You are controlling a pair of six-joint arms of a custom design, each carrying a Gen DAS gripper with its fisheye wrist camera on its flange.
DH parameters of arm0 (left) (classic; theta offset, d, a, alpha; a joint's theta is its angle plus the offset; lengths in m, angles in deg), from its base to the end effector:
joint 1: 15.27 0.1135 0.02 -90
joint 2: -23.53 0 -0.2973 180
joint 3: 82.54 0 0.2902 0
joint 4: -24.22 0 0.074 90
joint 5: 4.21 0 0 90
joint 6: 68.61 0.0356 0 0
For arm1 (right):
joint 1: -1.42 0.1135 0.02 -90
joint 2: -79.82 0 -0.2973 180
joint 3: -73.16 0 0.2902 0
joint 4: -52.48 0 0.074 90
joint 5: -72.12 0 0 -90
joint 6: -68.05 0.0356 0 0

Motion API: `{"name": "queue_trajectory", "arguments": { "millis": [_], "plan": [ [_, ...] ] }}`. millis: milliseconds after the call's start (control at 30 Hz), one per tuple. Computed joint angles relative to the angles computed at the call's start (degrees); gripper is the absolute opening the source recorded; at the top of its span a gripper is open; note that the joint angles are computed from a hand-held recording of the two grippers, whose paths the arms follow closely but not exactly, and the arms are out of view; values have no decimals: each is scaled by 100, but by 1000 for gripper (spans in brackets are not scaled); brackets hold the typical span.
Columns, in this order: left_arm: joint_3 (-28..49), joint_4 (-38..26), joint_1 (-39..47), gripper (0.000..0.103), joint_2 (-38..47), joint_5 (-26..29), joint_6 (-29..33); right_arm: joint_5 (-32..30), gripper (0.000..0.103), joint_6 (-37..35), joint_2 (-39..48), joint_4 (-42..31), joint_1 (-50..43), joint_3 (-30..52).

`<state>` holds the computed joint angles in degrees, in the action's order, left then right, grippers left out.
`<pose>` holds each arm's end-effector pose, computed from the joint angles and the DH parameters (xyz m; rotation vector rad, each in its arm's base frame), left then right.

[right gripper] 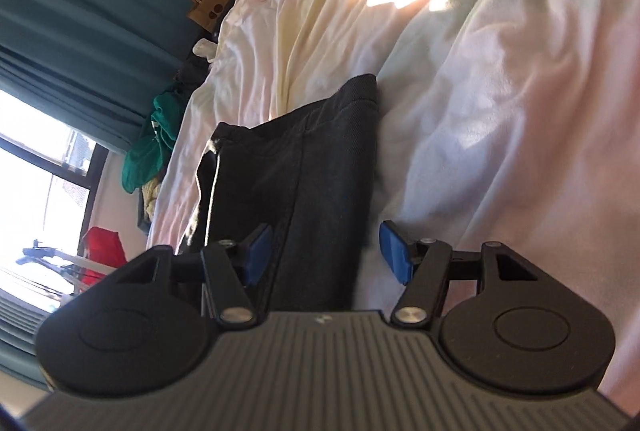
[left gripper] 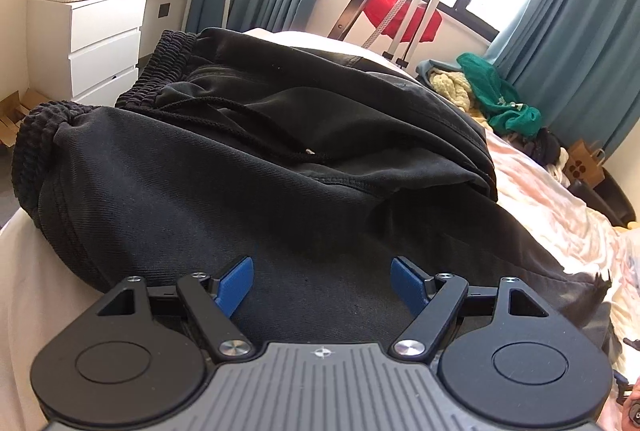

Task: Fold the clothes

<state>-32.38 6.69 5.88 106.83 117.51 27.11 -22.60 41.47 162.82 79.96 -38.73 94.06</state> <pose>0.2813 0.0888 0.1695 -0.0780 2.3296 -0.4482 0.1621 -0.1329 0.0899 1.6914 1.3920 0.3202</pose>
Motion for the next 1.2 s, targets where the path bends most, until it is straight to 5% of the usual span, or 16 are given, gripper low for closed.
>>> {"name": "queue_trajectory", "arguments": {
  "millis": [133,300,433,533,633,833,900,1000,1200],
  "plan": [
    [-6,-114,53,78,-65,80,-87,-204,61,-302,662,793,-75,43],
    [-12,-137,83,78,-92,63,-198,1220,62,-626,-13,97,408,98],
    [44,-174,57,78,-50,78,-295,1100,63,-1379,229,194,506,346],
    [69,-156,-10,78,6,29,-327,1001,64,-1541,657,-48,659,758],
    [133,-196,-81,78,112,-16,-329,1473,75,-1721,1020,-430,999,1205],
    [171,-118,-190,78,248,-49,-350,2856,76,-2660,1625,-1902,1925,2232],
    [220,-105,-250,78,337,-54,-387,2931,67,-2811,1704,-2192,2009,2403],
    [245,-91,-264,78,406,-15,-390,2822,33,-2857,1697,-2477,2003,2546],
    [256,-56,-248,78,484,69,-388,2711,15,-2552,1529,-2469,1941,2435]
  ]
}}
